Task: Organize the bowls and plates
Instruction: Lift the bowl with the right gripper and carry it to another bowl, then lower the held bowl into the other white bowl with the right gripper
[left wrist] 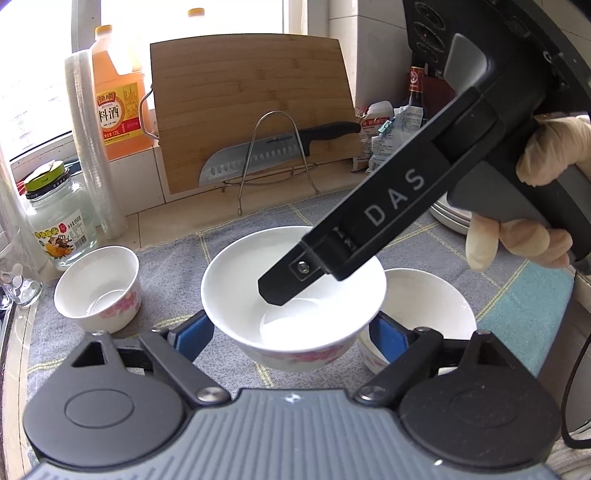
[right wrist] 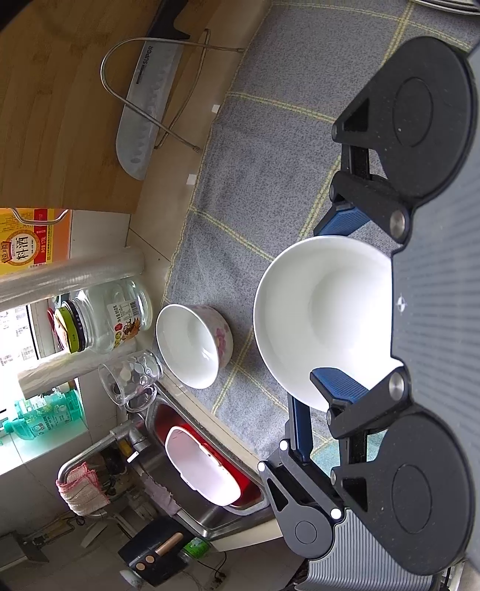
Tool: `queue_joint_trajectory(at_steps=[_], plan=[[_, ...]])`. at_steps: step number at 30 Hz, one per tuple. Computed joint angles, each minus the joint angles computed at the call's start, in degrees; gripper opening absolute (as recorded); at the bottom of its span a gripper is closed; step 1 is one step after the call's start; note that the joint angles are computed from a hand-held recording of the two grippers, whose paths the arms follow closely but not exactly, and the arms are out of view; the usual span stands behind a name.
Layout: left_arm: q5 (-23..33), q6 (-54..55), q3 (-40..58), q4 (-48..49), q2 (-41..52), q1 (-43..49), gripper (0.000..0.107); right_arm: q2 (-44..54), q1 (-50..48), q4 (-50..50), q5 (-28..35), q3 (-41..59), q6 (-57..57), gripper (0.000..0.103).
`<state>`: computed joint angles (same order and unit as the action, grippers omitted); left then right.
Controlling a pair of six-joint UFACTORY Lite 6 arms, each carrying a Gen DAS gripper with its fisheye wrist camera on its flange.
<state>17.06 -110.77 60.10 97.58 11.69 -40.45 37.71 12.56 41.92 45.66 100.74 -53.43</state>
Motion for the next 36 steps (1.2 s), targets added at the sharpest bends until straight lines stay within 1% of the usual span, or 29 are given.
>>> queue_joint_trajectory(at_steps=[8, 21, 36], plan=[[0.9, 1.6, -0.3, -1.9, -1.0, -3.0, 0.090, -6.5, -1.8, 2.3, -1.9, -8.8, -2.7, 0.080], [-0.6, 3.6, 1.8, -2.3, 0.0, -5.1, 0.090, -15.3, -4.9, 4.6, -4.9, -20.0, -5.5, 0.080], [-5.0, -0.8, 5.1, 4.8, 3.5, -5.4, 0.090, -20.6, -8.4, 4.5, -7.4, -27.2, -5.3, 0.080]])
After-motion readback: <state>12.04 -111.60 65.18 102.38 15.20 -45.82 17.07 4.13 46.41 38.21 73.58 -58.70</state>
